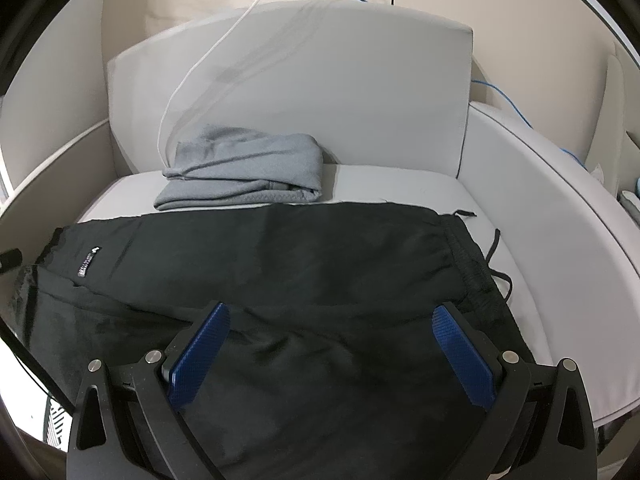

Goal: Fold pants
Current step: 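Grasp the black pants waistband with the left gripper and lift it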

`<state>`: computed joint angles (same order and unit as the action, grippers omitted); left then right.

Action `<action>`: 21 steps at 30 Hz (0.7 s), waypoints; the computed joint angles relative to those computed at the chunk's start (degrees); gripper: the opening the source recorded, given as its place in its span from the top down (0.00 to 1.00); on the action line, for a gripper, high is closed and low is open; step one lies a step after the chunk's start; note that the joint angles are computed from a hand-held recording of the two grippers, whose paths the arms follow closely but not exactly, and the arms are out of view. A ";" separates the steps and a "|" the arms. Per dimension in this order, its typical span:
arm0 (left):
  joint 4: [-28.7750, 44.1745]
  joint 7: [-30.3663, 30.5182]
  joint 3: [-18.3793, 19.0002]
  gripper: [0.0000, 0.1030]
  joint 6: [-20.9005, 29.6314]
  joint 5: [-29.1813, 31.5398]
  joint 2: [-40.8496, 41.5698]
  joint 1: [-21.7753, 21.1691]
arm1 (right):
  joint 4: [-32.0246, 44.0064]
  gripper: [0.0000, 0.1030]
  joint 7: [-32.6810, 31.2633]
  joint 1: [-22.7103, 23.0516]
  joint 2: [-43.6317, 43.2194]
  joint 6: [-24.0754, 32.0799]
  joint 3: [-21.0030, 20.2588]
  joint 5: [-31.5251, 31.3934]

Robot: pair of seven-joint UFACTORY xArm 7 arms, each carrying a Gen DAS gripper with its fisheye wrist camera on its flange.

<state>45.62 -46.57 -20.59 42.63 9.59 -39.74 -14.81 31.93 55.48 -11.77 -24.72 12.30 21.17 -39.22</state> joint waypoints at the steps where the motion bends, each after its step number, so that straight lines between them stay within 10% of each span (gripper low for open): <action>1: -0.75 1.13 2.23 0.02 -1.10 -1.27 -1.63 -1.12 | -0.05 0.00 -0.27 0.48 -0.29 -0.06 -0.34 0.34; 9: -18.68 12.71 19.38 0.02 -12.25 -9.40 -27.04 -1.13 | -2.96 0.00 -8.40 5.32 -8.28 -4.12 -4.00 6.64; 16: -37.85 20.26 36.95 0.04 -9.80 -14.82 -49.65 10.62 | -3.63 0.00 -14.08 6.93 -12.41 -7.64 -3.89 11.34; 21: -45.54 25.39 45.89 0.22 -11.32 -19.09 -51.12 17.61 | -2.98 0.00 -17.47 7.94 -12.57 -7.92 -3.24 15.21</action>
<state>0.07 -21.18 25.31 31.31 -9.50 -90.87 2.80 28.94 38.02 -3.83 -37.29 4.38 17.93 -24.01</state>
